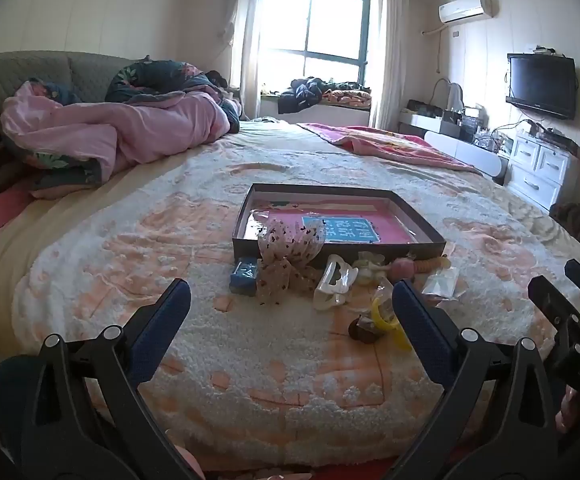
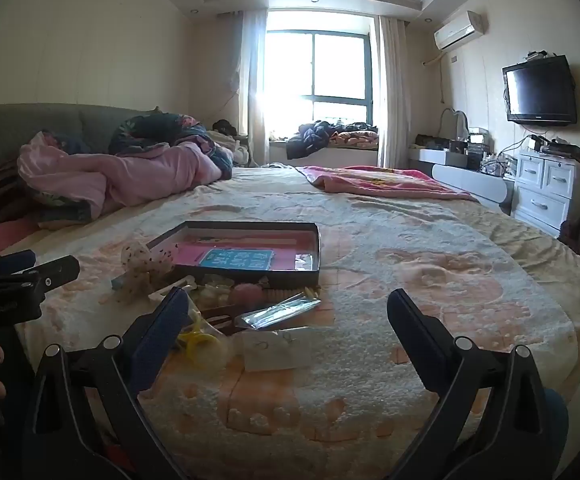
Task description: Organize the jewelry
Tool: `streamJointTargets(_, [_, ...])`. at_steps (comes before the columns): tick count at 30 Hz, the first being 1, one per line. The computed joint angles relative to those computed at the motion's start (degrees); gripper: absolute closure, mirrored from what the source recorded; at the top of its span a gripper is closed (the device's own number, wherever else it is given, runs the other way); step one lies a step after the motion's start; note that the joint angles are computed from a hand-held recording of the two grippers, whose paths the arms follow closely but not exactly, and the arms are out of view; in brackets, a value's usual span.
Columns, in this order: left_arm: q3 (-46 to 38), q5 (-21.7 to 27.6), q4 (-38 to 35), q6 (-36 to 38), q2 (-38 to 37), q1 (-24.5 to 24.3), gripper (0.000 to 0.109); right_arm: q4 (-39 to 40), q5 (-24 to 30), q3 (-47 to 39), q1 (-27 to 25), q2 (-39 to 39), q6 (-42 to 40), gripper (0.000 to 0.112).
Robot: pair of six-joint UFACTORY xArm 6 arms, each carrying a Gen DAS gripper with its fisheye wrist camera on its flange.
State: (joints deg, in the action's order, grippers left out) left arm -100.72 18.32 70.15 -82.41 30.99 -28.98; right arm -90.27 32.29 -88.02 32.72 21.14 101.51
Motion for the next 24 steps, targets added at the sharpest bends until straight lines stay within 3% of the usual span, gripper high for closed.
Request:
streamJointTargets(2, [0.1, 0.1, -2.6, 2.1, 0.0, 0.0, 0.016, 0.2, 0.2, -0.1, 0.1, 0.1, -1.2, 0.016])
streamJointTargets(24, [-0.3, 0.2, -1.7, 1.4, 0.1, -0.1, 0.016, -0.7, -0.2, -0.2, 0.0, 0.2, 0.4, 0.016])
